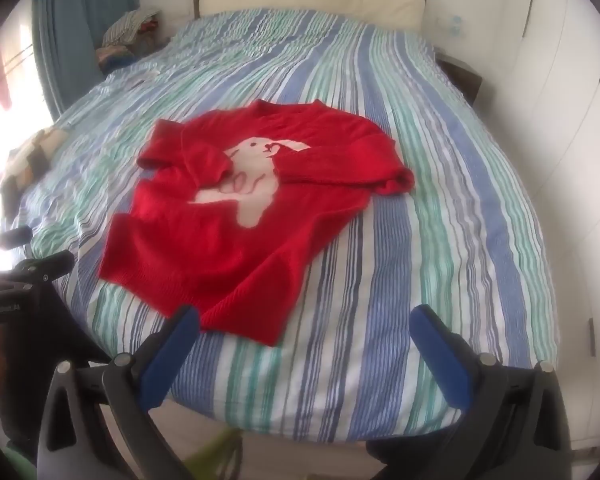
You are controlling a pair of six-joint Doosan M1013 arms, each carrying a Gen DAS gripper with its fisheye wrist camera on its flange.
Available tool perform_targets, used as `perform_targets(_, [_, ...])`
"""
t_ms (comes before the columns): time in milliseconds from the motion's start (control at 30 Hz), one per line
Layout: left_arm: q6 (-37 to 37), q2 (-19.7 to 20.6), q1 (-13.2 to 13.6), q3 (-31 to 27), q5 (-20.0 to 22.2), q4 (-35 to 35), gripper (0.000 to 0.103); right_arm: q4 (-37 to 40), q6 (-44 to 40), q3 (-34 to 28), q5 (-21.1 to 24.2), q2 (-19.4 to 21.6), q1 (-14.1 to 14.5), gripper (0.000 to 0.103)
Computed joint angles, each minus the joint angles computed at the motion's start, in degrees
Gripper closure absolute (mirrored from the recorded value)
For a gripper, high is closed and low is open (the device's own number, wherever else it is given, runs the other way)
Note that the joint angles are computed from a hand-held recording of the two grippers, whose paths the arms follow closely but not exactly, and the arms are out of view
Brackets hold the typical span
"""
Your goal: Fold small clothes
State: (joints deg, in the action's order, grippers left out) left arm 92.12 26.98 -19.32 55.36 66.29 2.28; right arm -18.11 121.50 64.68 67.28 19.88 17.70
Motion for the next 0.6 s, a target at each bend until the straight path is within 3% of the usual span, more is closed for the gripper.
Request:
perform_targets(333, [-3.38, 0.75, 1.36, -0.82, 1.31, 0.69, 0.001, -2.02, 1.19, -0.23, 0.83, -0.2, 0.18, 0.0])
perform_targets(600, [-2.79, 0.69, 0.98, -1.03, 1.37, 0.2, 0.001, -0.03, 1.2, -0.06, 0.02, 0.07, 0.09, 0.0])
